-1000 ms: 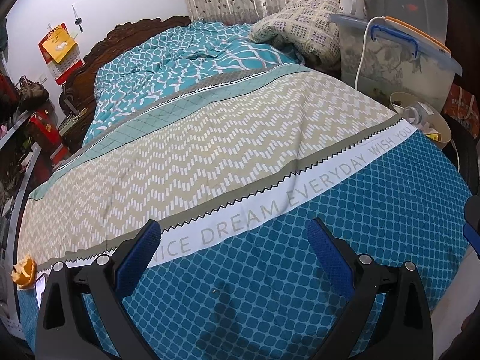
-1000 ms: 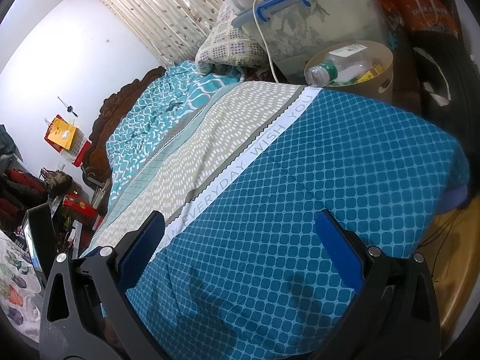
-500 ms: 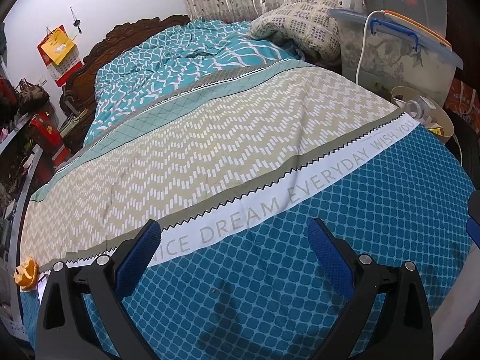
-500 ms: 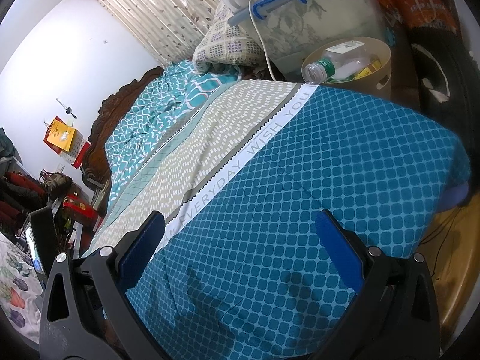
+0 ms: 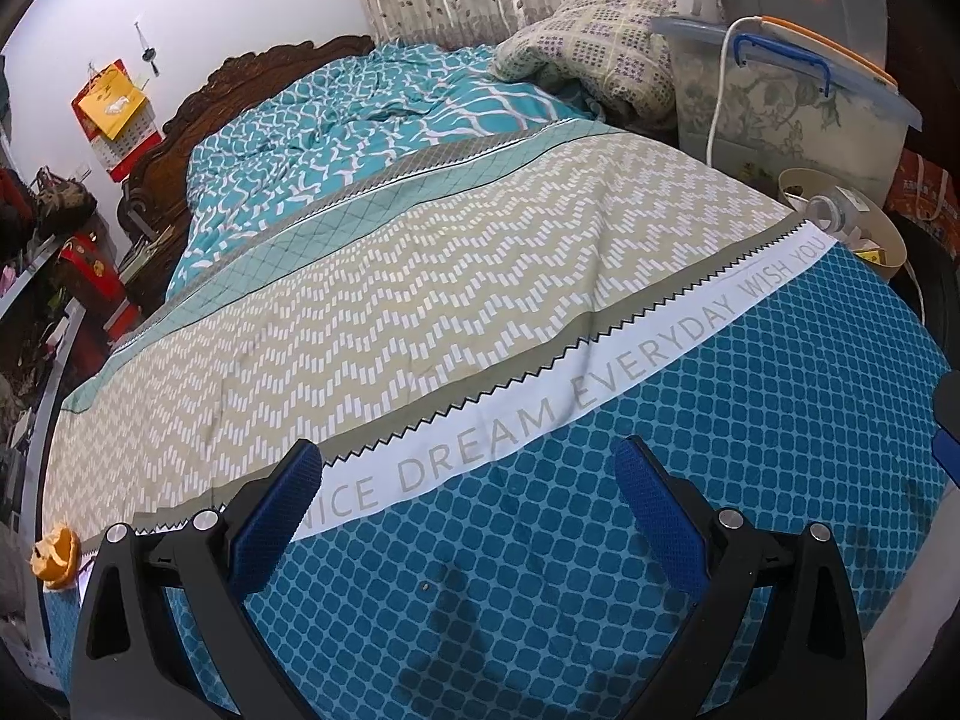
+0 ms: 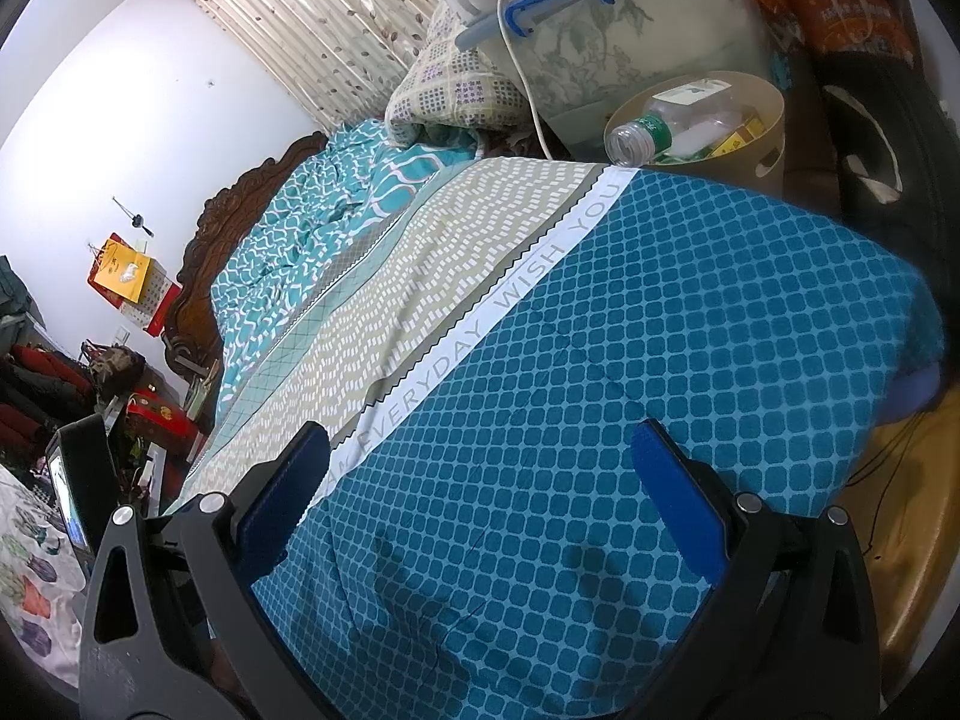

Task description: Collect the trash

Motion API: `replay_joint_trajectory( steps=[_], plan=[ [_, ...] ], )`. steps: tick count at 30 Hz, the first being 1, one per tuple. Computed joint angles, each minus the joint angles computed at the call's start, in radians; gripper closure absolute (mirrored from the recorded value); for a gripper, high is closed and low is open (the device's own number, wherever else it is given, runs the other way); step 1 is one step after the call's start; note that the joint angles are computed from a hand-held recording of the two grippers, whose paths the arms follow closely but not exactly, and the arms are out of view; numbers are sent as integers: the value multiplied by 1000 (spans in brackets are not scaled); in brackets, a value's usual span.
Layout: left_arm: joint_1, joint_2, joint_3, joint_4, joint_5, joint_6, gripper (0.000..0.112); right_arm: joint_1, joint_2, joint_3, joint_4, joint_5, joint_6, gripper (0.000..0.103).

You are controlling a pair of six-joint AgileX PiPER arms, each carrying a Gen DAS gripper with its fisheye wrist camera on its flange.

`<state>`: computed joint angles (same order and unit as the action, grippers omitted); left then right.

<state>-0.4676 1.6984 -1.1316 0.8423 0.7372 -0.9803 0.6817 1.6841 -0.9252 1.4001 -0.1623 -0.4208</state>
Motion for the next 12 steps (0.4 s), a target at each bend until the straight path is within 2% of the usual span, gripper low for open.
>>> replay_joint_trajectory(
  steps=[12],
  plan=[
    [-7, -25, 15, 4, -16, 4, 18, 6, 8, -5, -8, -14, 7, 4]
  ],
)
